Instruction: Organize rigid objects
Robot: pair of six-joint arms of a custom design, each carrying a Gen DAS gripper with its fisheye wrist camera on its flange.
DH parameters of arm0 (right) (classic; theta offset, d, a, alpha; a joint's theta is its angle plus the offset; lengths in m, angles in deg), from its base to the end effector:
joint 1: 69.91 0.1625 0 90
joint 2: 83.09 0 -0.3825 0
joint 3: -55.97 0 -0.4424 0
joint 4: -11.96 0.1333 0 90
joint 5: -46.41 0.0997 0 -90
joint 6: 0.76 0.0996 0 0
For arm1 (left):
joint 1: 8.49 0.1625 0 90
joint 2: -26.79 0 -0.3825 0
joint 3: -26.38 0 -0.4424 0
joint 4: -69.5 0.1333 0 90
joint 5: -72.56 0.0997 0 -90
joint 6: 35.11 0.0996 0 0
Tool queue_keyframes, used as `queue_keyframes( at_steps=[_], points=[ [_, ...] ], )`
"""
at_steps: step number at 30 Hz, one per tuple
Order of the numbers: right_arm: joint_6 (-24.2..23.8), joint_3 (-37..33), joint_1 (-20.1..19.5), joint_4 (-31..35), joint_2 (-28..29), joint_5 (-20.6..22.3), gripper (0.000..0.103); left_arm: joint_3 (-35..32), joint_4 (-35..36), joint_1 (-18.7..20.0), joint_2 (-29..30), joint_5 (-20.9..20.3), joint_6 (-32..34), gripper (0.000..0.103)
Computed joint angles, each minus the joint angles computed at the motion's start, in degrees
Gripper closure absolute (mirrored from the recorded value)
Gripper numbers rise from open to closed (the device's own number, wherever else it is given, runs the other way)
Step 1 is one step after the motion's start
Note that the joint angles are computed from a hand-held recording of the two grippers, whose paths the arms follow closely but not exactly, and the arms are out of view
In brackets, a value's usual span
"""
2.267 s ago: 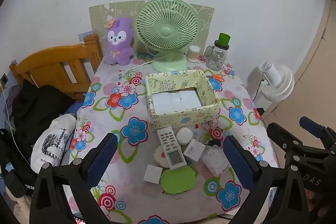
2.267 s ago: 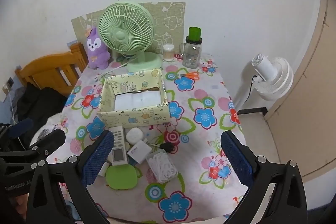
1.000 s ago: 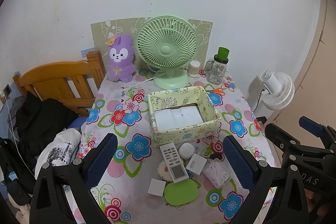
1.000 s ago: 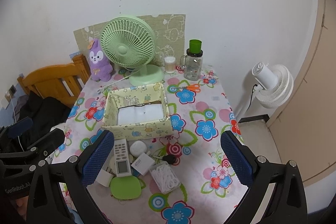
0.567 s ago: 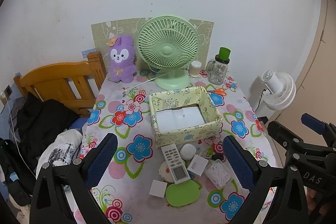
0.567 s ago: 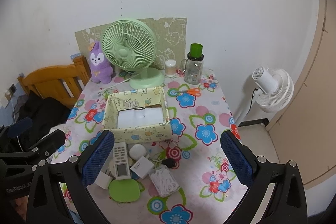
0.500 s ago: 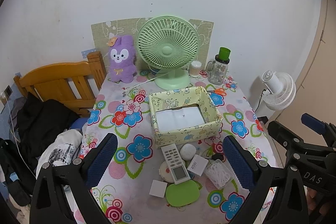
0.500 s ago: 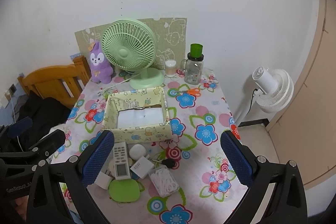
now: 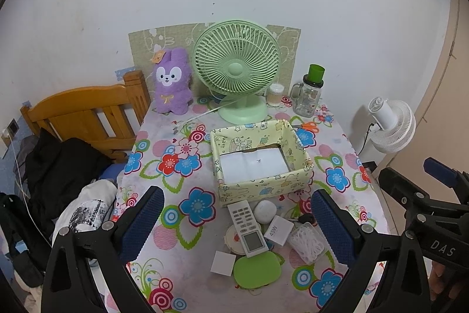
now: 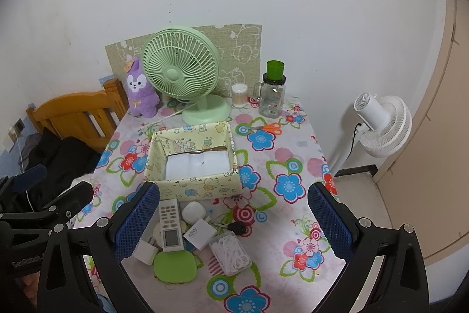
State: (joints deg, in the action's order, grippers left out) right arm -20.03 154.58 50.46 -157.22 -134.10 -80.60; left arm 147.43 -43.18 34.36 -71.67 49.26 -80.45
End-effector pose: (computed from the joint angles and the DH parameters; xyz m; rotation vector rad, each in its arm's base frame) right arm 0.3998 -0.5371 0.1176 0.8173 -2.3190 0.7682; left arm -0.1785 -0.4722 0.3317 0.0326 2.1331 -1.0153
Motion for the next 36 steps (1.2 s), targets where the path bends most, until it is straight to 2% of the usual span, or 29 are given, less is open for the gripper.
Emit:
queue_keyframes(
  at_steps=[13, 36],
  points=[
    [-0.3, -1.0, -0.1, 1.1, 0.8, 0.3, 0.001, -0.7, 0.9, 0.8, 0.8, -0.2, -1.0, 0.002],
    [-0.5, -2.9, -1.7, 6.3, 2.0, 1.8, 0.001, -2.3, 1.0, 4.1, 3.3, -3.3, -2.8, 0.002]
  ],
)
